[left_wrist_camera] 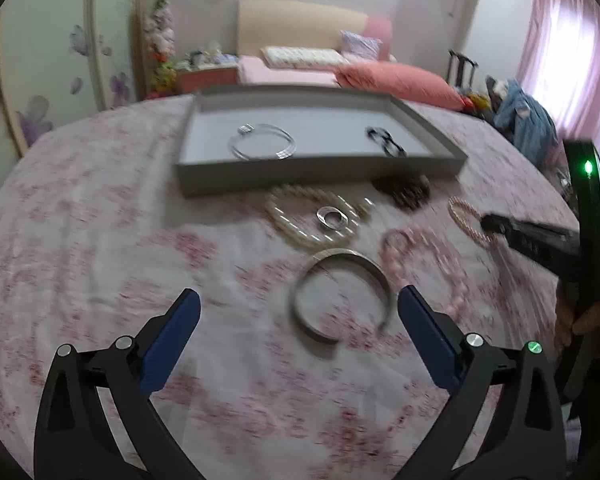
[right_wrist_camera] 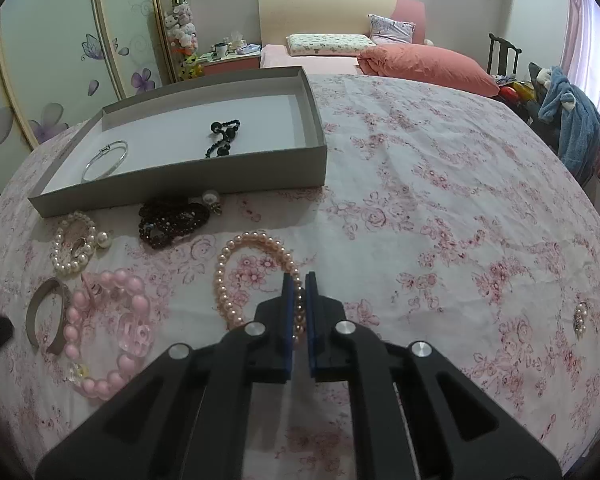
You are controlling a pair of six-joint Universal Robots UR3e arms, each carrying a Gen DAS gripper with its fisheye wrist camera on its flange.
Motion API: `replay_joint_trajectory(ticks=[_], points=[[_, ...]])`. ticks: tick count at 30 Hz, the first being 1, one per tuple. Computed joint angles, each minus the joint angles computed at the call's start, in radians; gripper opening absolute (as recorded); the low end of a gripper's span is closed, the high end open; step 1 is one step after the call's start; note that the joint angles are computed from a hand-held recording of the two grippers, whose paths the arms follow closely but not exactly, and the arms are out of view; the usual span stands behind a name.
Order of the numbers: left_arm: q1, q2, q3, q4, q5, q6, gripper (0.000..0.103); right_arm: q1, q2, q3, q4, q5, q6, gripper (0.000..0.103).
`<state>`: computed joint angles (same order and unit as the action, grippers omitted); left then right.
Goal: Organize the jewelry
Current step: 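Grasp the pink pearl bracelet with the right tool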
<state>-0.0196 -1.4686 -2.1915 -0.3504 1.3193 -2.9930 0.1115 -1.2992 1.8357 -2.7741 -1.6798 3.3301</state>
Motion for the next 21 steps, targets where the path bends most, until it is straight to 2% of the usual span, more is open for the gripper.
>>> replay_joint_trajectory(ticks=[2, 5, 11, 13, 16, 18, 21], points=[[-0.034, -0.032, 0.019, -0.004, 0.018, 0.005, 0.101, -0.001, 0.003, -0.005, 0.002, 0.005, -0.002, 0.007], [-0.113, -0.111, 0.08, -0.002, 0.108, -0.02, 0.101, -0.005, 0.0, -0.002, 0.0, 0.014, -0.006, 0.007], [-0.184, -0.215, 0.157, 0.0, 0.224, -0.068, 0.101, -0.006, 0.0, -0.001, -0.001, 0.015, -0.008, 0.007], [-0.166, -0.203, 0.153, -0.014, 0.212, -0.075, 0.097, -0.005, 0.0, -0.002, 0.0, 0.014, -0.009, 0.007], [-0.147, -0.185, 0.135, -0.001, 0.208, -0.066, 0.082, 0.006, 0.012, -0.021, 0.009, 0.007, -0.007, 0.007], [-0.129, -0.169, 0.124, 0.0, 0.202, -0.051, 0.068, 0.011, 0.016, -0.025, 0.008, 0.009, -0.007, 0.007], [-0.079, -0.147, 0.121, -0.031, 0.187, -0.027, 0.068, 0.021, 0.021, -0.034, 0.011, 0.024, -0.012, 0.007]])
